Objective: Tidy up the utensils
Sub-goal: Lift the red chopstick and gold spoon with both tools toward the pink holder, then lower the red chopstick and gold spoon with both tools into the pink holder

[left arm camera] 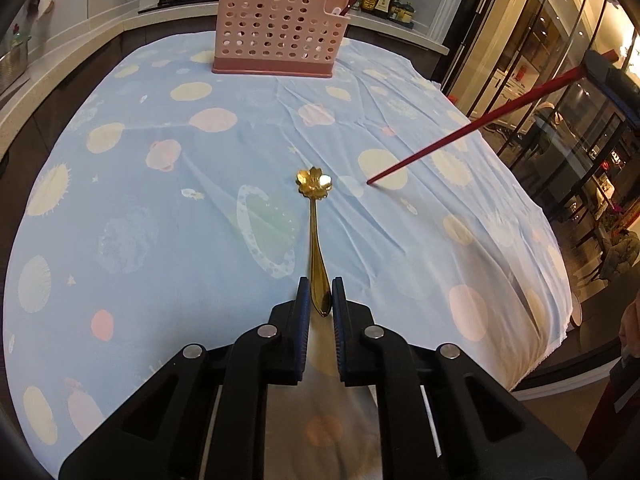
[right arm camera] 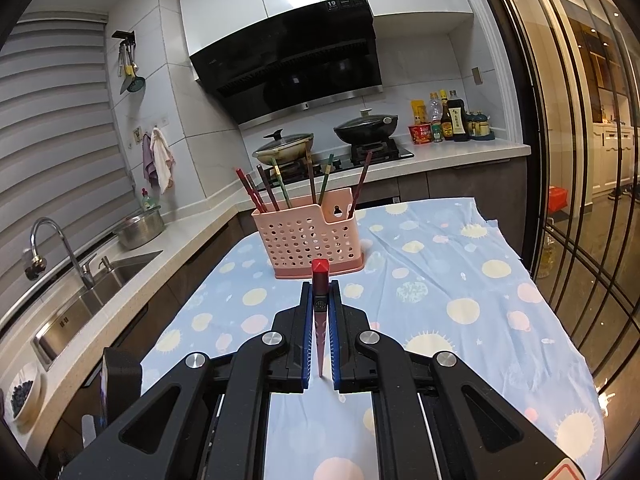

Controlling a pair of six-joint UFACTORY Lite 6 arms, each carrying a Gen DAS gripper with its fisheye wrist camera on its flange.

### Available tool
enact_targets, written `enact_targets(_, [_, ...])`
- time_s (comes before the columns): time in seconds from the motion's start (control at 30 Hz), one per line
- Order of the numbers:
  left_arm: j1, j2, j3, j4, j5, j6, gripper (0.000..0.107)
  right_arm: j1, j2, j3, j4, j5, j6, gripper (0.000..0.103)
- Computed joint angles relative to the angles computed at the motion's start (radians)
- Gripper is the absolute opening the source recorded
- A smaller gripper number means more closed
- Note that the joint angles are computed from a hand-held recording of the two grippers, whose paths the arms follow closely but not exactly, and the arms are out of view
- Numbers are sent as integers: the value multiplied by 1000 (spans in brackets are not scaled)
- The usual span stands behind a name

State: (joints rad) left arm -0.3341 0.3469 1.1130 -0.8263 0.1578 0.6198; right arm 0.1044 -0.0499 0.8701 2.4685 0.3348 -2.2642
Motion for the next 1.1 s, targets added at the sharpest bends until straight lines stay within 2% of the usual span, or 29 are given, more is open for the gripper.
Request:
enact_targets(0.17, [23, -43, 26, 50, 7, -37, 8, 4, -6, 7, 2, 0, -2, 7])
enact_targets(0.27, [38, -35, 72, 93, 13, -70, 1, 7, -11, 8, 0, -3, -3, 7])
enact_targets(0.5, [53, 21, 198, 209, 41, -174, 1, 7, 1, 28, -9, -10, 12, 7])
enact_targets(0.57, [53, 29, 234, 288, 53, -243, 1, 6, 8, 42, -12, -16, 6, 7])
enact_targets(0.8, [74, 81, 434, 453, 146, -342, 1, -26, 93, 190, -174, -11, 147, 7])
enact_targets(0.93, [72, 137, 567, 648, 193, -482, 1, -32, 172, 308, -280, -16, 247, 7])
enact_targets(1.1, [97, 234, 767, 704, 271, -510, 1, -25, 282, 483, -404, -39, 371, 7])
